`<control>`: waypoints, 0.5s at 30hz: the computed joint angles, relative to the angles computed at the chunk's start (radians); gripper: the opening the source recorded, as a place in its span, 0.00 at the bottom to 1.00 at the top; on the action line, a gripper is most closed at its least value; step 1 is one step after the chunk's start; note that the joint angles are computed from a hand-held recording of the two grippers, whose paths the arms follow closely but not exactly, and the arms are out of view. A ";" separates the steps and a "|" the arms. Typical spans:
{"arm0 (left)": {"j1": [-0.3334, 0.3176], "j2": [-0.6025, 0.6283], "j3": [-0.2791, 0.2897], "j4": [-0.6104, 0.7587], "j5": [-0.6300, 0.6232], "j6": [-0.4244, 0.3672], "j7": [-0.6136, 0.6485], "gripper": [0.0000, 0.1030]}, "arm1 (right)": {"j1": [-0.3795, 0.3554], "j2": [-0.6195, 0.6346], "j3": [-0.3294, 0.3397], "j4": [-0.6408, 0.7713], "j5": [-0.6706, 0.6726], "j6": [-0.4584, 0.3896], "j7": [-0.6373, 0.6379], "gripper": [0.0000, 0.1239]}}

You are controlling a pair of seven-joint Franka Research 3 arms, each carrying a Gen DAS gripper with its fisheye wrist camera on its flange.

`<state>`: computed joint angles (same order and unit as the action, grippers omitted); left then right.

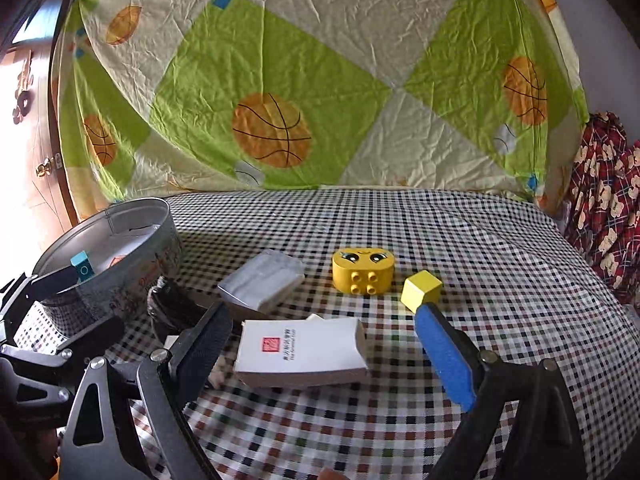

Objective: Organize rigid objects
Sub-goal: 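Withdraw both tools from the tin toward the remaining objects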

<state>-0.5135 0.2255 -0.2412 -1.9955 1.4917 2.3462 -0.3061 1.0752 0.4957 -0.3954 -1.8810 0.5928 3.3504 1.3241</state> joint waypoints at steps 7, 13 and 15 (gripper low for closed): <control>0.021 0.081 0.022 0.098 -0.120 0.125 0.147 0.78 | -0.031 0.001 0.022 -0.002 -0.009 -0.013 0.030 0.76; 0.007 0.131 0.057 0.159 -0.210 0.152 0.230 0.74 | -0.041 0.000 0.018 0.003 -0.054 -0.054 0.090 0.76; 0.015 0.142 0.064 0.167 -0.252 0.180 0.253 0.67 | -0.056 -0.003 0.029 0.003 -0.075 -0.062 0.117 0.76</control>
<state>-0.4986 0.3670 -0.1774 -1.8284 1.2392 2.5266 -0.0533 1.0190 0.4922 -0.3664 -1.8784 0.5179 3.2887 1.4407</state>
